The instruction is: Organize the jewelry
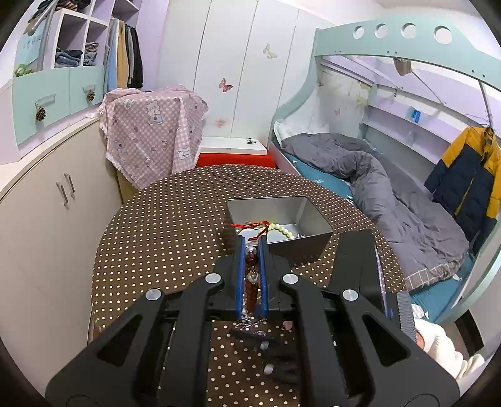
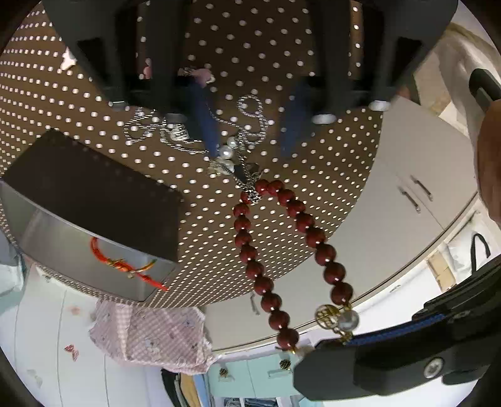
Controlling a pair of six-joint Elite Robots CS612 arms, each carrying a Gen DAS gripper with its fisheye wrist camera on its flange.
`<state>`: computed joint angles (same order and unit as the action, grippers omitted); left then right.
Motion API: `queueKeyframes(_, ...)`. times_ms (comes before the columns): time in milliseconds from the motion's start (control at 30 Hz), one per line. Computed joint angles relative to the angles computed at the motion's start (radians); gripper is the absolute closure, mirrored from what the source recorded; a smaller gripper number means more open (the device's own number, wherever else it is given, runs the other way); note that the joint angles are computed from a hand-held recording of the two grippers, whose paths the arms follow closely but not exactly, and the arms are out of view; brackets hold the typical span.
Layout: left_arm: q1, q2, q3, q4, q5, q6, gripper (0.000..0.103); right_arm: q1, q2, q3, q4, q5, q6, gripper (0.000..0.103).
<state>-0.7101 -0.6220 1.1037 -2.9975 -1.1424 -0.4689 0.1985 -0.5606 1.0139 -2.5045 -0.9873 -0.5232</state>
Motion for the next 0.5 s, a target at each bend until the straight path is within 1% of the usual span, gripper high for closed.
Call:
queueKeyframes(67, 0.001, -0.003, 0.006, 0.000, 0.005, -0.006, 0.095, -0.002, 0.001, -0.004, 0.007, -0.004, 0.015, 0.097)
queueKeyframes(100, 0.002, -0.004, 0.009, 0.000, 0.007, -0.009, 0.095, -0.004, 0.002, -0.007, 0.014, -0.004, 0.026, 0.099)
queueKeyframes(200, 0.005, -0.005, 0.014, 0.011, 0.005, -0.027, 0.095, -0.009, 0.000, 0.000, -0.006, -0.022, 0.064, 0.100)
queueKeyframes(367, 0.011, -0.003, 0.021, 0.029, -0.007, -0.060, 0.095, -0.019, -0.011, 0.020, -0.042, -0.048, 0.100, 0.100)
queueKeyframes(500, 0.018, -0.002, 0.029, 0.035, -0.020, -0.084, 0.095, -0.030, -0.022, 0.042, -0.088, -0.074, 0.145, 0.100)
